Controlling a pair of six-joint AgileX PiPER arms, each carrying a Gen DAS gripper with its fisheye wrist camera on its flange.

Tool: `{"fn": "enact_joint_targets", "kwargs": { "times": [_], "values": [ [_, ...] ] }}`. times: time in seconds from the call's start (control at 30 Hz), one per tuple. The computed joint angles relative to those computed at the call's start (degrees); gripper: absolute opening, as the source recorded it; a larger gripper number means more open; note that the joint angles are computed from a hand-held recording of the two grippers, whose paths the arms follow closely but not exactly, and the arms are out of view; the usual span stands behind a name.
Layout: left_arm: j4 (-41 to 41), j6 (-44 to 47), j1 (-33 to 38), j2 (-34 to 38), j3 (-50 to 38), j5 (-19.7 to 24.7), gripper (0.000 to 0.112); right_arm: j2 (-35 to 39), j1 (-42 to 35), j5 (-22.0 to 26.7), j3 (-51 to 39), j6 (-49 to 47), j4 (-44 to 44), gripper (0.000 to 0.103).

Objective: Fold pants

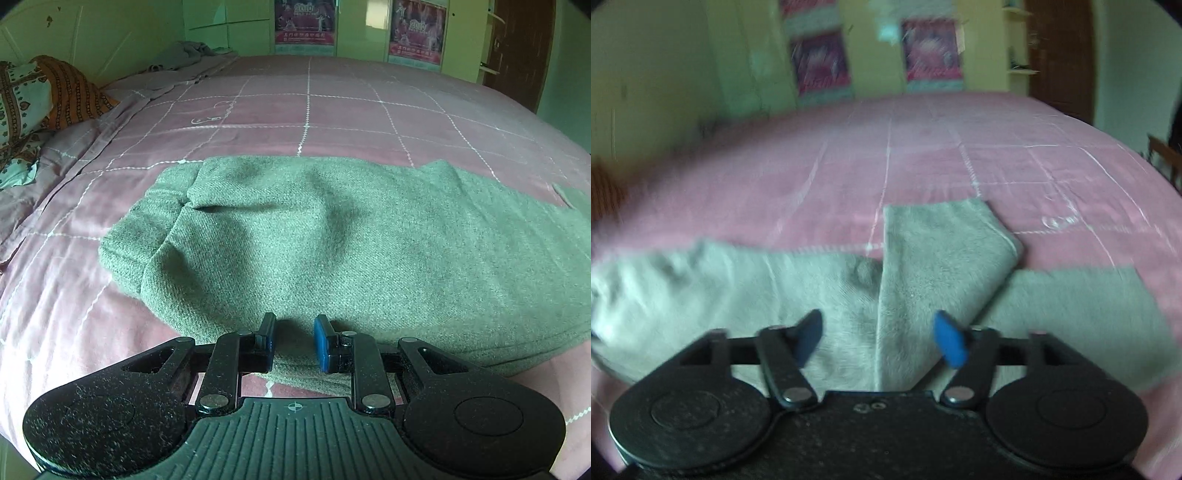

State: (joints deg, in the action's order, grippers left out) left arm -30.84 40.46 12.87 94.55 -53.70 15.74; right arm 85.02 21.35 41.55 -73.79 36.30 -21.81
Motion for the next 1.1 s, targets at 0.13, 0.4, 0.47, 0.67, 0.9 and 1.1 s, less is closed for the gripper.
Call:
{"fn": "enact_joint_targets", "kwargs": {
  "times": [0.13,0.4,0.47,0.67,0.9,1.1],
  "values": [
    [-6.69,6.87,2.46,0.25,-0.82,3.20,0.023,6.69,0.07,5.36,-4.50,-5.84,-1.93,0.005],
    [-14.88,15.50,5.03,0.37,-0.25,5.53,0.023,-11.27,-7.15,2.01,10.86,-6.75,8.24,0.007],
    [-12.35,12.63,4.32,0.45,-0.59,5.08,0.023,-7.90,-9.91,6.03,9.39,-11.14,11.28,0.017],
    [-13.07,11.93,4.82,1.38,-1.43,6.05,0.023,-6.82,-3.10,0.28,4.98,-11.38,-0.15,0.062],
    [-9.43,8.20,4.98,2.16,-3.51,8.29,0.023,11.52,-0.47,6.27,-8.86,-21.48,-10.20,0.006],
    [-10.32,10.50,4.17,2.18,-2.67,6.27,0.023,-6.41,-14.63,-7.22,3.39,-12.24,6.54,0.004]
  ]
}}
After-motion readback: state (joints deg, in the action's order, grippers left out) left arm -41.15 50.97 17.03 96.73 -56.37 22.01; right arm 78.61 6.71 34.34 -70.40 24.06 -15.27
